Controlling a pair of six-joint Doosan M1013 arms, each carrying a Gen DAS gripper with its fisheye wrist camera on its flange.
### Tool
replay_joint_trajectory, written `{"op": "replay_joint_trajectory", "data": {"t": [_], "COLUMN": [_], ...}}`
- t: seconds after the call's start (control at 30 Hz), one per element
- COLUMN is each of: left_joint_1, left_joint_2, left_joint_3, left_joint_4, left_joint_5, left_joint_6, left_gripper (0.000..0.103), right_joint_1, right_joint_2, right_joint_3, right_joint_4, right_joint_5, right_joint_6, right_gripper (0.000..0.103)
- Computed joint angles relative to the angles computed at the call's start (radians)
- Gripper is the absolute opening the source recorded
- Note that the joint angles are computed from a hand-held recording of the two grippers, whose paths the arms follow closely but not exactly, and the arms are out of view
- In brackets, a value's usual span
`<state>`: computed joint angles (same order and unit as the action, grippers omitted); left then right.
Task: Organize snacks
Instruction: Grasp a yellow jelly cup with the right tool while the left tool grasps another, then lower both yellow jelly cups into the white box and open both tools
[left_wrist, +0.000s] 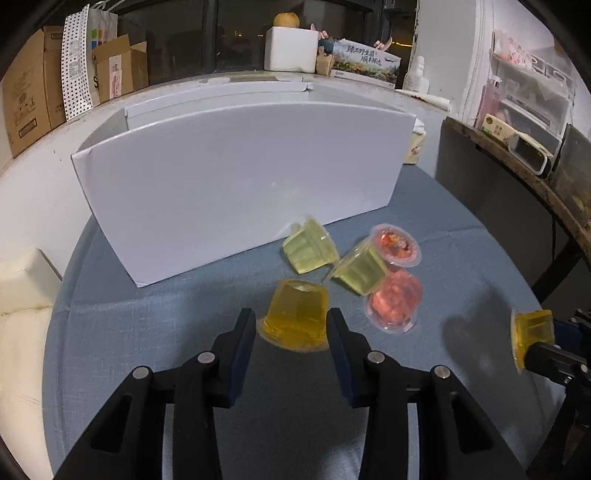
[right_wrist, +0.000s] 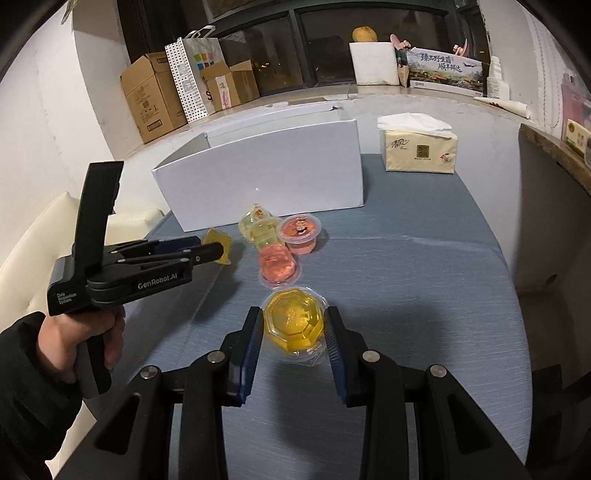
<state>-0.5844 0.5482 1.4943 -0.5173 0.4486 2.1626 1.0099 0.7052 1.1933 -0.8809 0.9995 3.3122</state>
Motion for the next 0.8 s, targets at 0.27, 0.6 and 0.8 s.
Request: {"op": "replay_joint_trajectory", "data": {"t": [0.27, 0.6, 0.8], "left_joint_1": [-0.007, -0.005, 0.008], "left_joint_2": [0.026, 0.007, -0.021], "left_joint_3": [-0.030, 0.003, 0.027], "left_joint_4": [0.073, -0.010, -0.108], "left_joint_5": [0.022, -0.013, -0.021], "left_joint_6": [-0.088, 0.017, 0.105], "left_gripper": [0.045, 0.038, 0.038], "right_joint_1": [0.004, -0.002, 0.004], "right_joint_2": [0.000, 0.003, 0.001], "right_joint_3": [-0.005, 0.005, 0.008], "right_joint_4": [-0.002, 0.011, -0.024], "right_joint_5": [0.009, -0.010, -0.009], "right_joint_6": [-0.005, -0.006, 0.024], "right_gripper": [0.036, 0.034, 0.034]}}
